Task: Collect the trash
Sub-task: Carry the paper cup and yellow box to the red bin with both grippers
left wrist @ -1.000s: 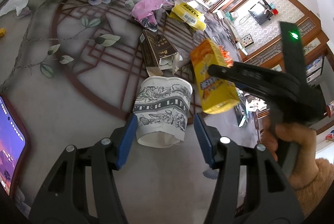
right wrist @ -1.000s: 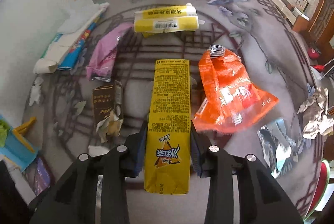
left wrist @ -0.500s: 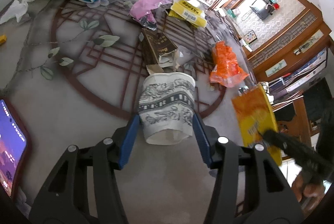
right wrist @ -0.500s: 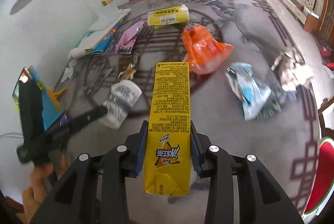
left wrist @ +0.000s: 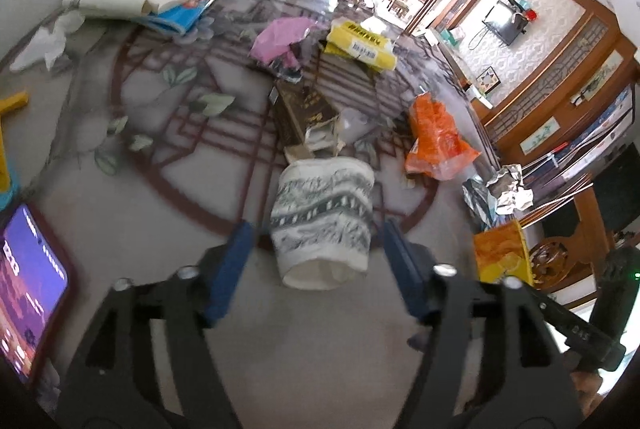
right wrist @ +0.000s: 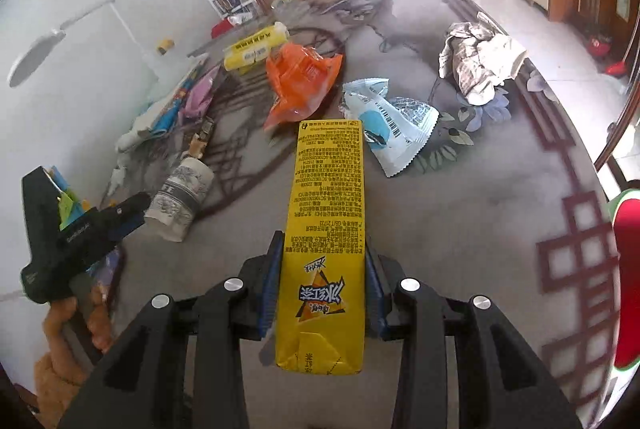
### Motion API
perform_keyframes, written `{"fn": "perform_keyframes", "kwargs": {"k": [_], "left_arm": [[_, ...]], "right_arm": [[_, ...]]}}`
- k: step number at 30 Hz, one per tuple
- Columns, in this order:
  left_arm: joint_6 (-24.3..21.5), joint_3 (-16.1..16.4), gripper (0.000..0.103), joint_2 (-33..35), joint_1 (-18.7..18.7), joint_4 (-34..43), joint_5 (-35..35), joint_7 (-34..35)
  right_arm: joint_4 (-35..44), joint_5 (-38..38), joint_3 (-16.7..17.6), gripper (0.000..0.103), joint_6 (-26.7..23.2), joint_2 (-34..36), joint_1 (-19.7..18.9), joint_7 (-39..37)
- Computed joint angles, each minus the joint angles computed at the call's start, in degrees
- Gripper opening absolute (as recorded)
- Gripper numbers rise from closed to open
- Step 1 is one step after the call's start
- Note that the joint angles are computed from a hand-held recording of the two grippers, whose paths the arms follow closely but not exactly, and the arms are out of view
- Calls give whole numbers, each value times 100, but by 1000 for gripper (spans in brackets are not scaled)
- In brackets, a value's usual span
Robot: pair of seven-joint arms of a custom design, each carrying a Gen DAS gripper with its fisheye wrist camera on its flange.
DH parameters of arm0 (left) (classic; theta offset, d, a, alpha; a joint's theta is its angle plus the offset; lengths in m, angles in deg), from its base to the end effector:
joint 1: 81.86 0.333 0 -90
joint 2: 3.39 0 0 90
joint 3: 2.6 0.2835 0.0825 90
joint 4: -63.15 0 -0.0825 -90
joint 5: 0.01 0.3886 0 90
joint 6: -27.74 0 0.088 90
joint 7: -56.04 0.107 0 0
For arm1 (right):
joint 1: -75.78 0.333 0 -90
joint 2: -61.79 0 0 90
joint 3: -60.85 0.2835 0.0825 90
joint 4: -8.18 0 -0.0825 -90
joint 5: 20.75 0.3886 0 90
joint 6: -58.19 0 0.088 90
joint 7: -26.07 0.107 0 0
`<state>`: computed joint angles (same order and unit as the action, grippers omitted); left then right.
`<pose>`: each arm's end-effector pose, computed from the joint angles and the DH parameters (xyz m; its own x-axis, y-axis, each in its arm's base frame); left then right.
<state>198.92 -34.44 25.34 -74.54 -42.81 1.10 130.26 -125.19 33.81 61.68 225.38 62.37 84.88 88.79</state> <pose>0.6323 -0.2459 0.3383 -0.1423 -0.9047 0.4016 -0.8340 -0.1090 -0.5409 0.5372 0.0427 0.3453 -0.0941 -0.9093 -0.4054 -0.8145 0.3045 -0.4938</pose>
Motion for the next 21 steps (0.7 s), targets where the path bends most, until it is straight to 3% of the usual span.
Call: {"fn": "perform_keyframes", "kwargs": {"k": [3, 6, 8, 10, 11, 12, 16, 21], "left_arm": [[-328, 615, 81, 46, -628, 337, 439, -295], [-978, 1019, 81, 349, -1081, 887, 696, -553], [-1245, 873, 81, 603, -988, 1157, 436, -434], [-1122, 1021, 81, 607, -1126, 1169, 480, -548], [-1151, 987, 67, 625, -1111, 1198, 455, -510], [-1172, 974, 66, 625, -1112, 1212, 428, -508], [-725, 1022, 66, 355, -1179, 860, 464, -739], [-271, 605, 66, -40, -1010, 354, 389, -641]], "right_arm": [[35, 424, -51, 35, -299, -4, -61, -246], [52, 882, -80, 35, -473, -50, -114, -553], [32, 1083, -79, 35, -460, -114, -111, -750], [-15, 1204, -77, 35, -385, -200, -90, -922], [-67, 1230, -89, 35, -346, -263, -87, -985], [-94, 1247, -92, 35, -282, -296, -73, -1021], [-165, 1537, -162, 35, -244, -408, -58, -1273], [-250, 1922, -226, 35, -120, -564, -51, -1615]]}}
